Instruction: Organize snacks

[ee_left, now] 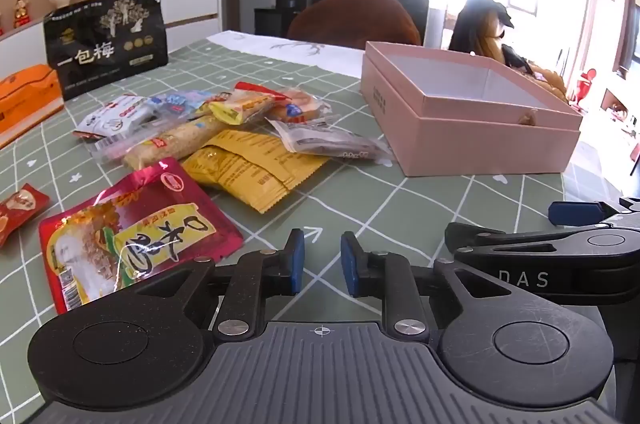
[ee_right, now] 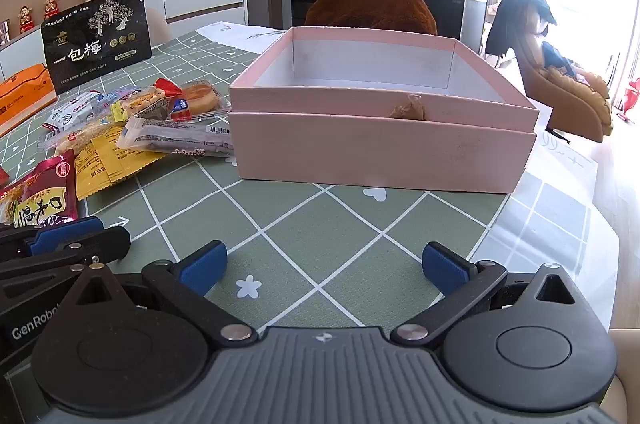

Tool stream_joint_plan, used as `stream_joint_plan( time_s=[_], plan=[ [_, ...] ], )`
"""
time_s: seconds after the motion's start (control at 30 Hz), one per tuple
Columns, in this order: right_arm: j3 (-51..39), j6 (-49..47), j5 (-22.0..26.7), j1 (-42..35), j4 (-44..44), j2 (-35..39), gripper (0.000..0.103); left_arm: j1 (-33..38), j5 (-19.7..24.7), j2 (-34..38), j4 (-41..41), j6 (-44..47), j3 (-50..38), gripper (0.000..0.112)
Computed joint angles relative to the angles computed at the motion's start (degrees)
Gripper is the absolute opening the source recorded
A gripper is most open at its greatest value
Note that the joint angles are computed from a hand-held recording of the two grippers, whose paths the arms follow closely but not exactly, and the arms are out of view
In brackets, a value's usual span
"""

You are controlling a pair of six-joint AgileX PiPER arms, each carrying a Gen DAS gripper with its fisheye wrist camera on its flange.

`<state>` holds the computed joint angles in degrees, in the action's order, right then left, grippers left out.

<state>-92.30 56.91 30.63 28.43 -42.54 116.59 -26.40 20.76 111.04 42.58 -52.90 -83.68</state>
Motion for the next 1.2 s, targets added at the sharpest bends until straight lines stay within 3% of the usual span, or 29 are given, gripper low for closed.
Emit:
stream_joint_plan(
  time_s=[1.2],
  plan=[
    [0.00,0.08,0.02,0.01,-0.15,0.00,0.103,-0.06,0.55,0.47,-0.10,0.53,-0.81,0.025]
  ],
)
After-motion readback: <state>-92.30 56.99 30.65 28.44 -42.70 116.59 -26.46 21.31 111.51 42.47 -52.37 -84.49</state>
